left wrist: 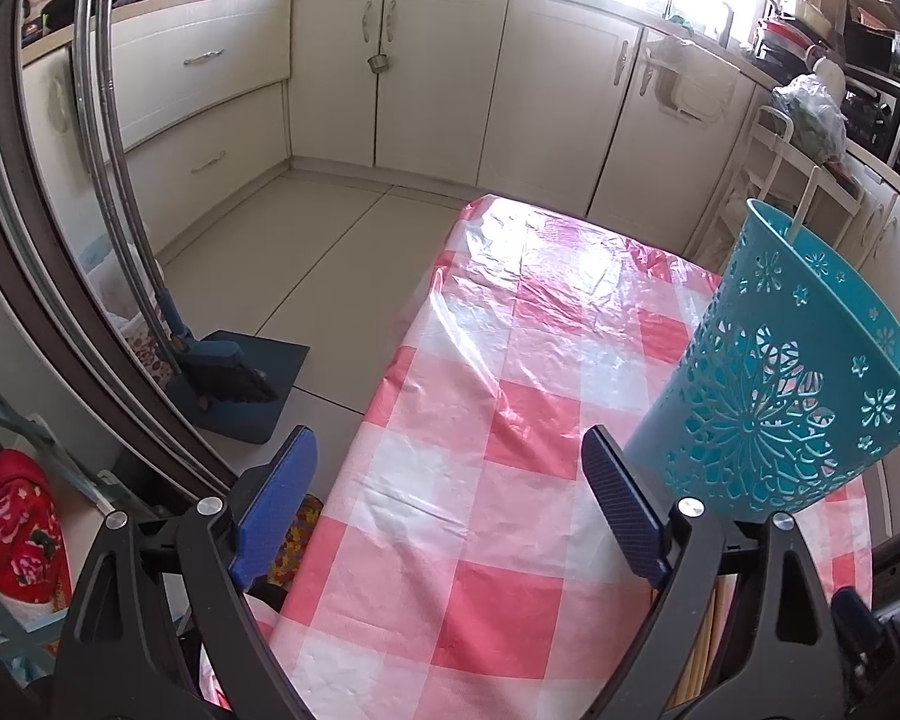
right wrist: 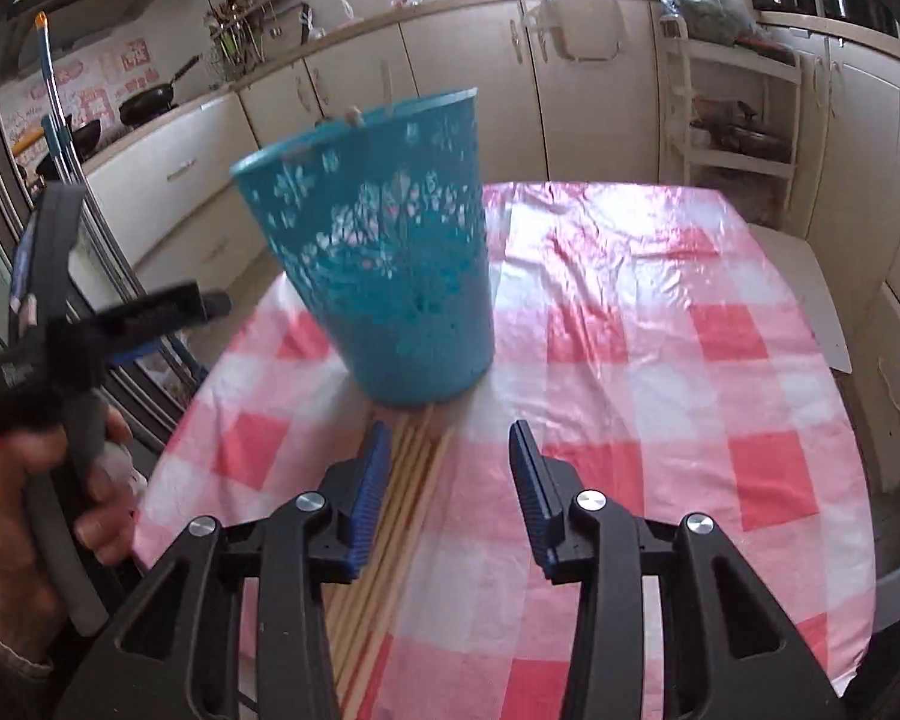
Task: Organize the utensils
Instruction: 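Move the left tool back to the bundle and grasp a chopstick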
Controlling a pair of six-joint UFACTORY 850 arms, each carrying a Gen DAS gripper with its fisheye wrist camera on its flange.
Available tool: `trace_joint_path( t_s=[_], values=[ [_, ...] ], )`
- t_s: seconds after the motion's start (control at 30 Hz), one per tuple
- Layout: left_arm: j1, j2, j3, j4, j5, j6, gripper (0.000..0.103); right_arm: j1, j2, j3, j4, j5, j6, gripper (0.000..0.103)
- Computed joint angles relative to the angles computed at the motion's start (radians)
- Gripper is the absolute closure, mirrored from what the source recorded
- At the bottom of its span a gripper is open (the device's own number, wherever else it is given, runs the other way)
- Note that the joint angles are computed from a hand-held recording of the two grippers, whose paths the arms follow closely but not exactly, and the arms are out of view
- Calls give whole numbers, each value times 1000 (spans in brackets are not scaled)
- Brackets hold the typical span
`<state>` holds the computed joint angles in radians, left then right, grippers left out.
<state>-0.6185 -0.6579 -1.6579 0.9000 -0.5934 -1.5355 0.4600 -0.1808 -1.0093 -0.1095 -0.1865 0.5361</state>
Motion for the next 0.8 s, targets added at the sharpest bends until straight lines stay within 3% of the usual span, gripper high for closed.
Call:
trace_joint_path(
  t_s=[0.1,0.3,0.5,0.67,0.8],
  values=[
    [1,-2,-2,-10,-2,9,16,9,-29,-4,86,-29,-92,64],
    [3,-5,-5,-24,1,24,15,25,-56,-3,99,-43,-109,68],
    [1,-12,-13,-37,-2,47,15,33,-84,-18,31,-72,-51,74],
    [2,-18,-21,-66,2,84,15,51,-86,-17,-120,-83,59,80],
    [3,-33,-39,-200,38,261,15,55,-87,-18,-134,-92,11,89]
  ],
)
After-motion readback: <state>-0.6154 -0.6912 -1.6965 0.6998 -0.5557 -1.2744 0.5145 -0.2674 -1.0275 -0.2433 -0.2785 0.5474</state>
